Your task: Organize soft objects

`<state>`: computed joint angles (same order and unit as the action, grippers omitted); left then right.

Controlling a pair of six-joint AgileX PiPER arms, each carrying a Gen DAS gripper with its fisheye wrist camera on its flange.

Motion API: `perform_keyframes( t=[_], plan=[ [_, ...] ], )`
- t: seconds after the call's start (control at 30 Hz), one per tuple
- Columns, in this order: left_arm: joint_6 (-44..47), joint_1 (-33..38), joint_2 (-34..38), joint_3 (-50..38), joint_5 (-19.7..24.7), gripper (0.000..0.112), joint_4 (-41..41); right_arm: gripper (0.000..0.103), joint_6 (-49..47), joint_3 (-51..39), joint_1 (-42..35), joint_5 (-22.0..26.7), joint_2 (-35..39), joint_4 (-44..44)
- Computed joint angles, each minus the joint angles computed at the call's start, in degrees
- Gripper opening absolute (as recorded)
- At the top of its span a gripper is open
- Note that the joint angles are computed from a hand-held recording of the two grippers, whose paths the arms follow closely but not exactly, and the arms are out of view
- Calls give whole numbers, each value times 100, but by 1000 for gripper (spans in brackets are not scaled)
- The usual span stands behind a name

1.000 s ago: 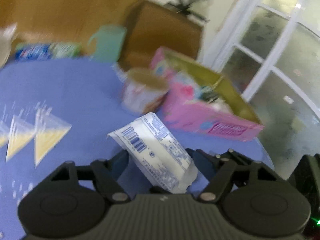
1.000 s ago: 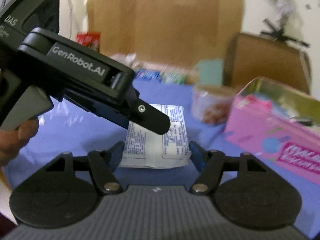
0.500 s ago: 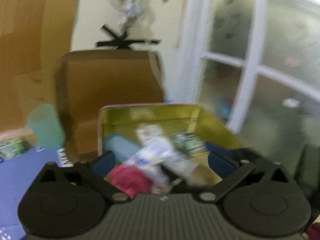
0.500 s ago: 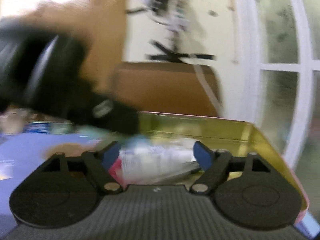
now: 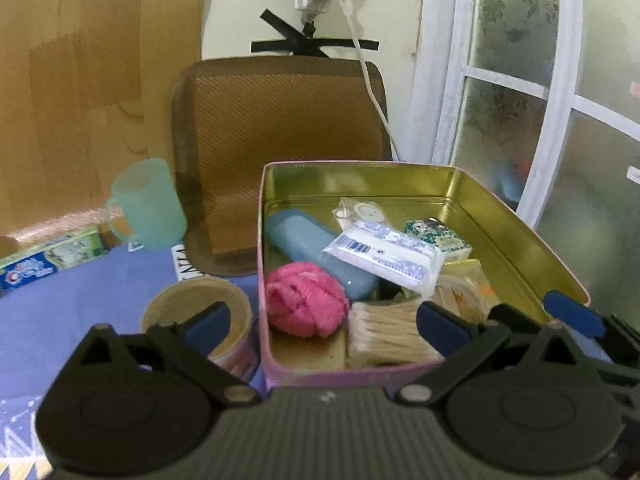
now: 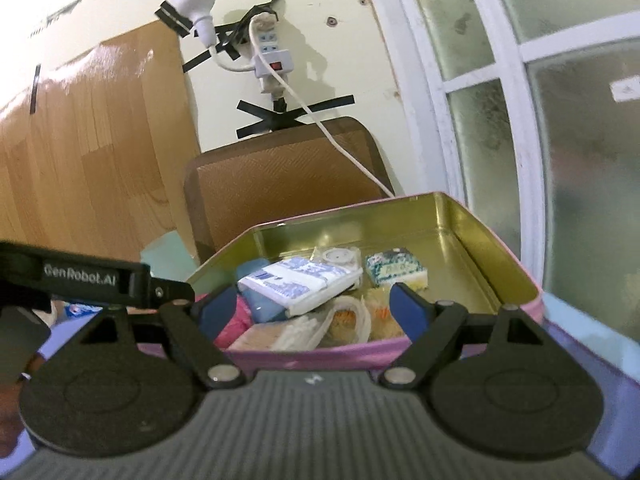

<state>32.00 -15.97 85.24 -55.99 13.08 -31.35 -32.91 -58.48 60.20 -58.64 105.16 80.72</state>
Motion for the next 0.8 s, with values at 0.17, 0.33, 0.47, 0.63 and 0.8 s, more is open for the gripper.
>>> perform_keyframes(
  t=[0.17, 0.33, 0.47, 0.63, 0.8],
  plan=[
    [-87, -55, -724, 622, -176, 103, 201, 86, 918, 377, 200, 138, -348, -110],
    [-469, 33, -1316, 1069, 41, 103, 651, 88, 959, 317, 541, 160, -475, 172],
    [-610, 119, -1801, 1483, 17, 103, 918, 88, 887, 181, 848, 157, -490, 412],
    [-254, 301, -2408, 1988, -27, 103, 583, 89, 697, 1, 1234, -37, -411, 731],
    [-258, 438, -2906, 2377, 126, 103, 667, 90, 730, -71, 1553, -211, -373, 956]
  ],
)
